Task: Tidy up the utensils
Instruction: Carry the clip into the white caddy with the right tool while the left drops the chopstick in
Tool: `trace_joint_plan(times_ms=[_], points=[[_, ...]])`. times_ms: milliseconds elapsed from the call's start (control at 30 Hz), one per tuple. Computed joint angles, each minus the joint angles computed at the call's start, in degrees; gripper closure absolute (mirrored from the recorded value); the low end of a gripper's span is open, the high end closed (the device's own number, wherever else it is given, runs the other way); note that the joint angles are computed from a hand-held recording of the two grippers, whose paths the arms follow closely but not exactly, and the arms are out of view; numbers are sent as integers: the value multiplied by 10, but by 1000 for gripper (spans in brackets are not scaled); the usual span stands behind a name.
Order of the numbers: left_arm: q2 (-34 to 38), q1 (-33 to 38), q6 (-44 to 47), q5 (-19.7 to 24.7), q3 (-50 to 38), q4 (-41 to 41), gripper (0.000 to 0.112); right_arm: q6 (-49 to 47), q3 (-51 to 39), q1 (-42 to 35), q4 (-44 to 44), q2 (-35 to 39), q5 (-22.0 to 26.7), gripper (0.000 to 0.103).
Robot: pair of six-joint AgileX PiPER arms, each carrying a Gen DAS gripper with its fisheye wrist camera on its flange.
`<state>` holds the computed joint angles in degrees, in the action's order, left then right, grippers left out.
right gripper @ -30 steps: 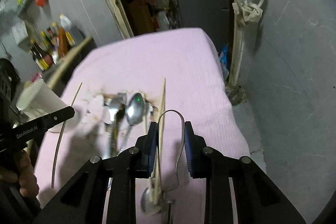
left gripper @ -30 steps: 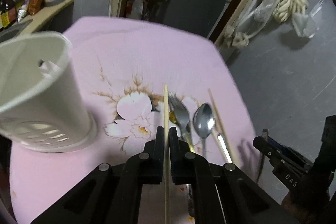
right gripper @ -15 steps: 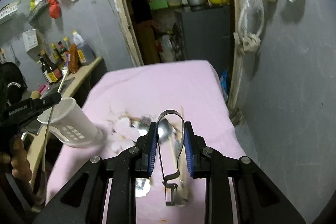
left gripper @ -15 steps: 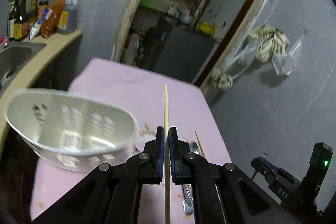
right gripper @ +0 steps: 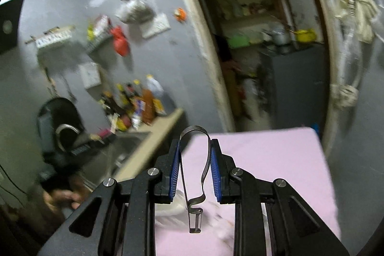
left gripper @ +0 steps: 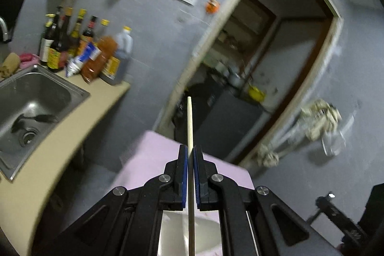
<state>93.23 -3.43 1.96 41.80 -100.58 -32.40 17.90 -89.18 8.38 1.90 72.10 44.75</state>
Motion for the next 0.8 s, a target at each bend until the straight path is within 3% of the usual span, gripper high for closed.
trace_joint_plan(times_ms=[200,433,800], points=[[39,38,10,-36,-12,-34,107,60,-46,74,-58,79,-56,82],[66,34,17,-83,-5,-30,107,112,-31,121,-113,130,-89,82],[59,13,9,-154,64,10,107,169,3,147,-166,166,-80,82]])
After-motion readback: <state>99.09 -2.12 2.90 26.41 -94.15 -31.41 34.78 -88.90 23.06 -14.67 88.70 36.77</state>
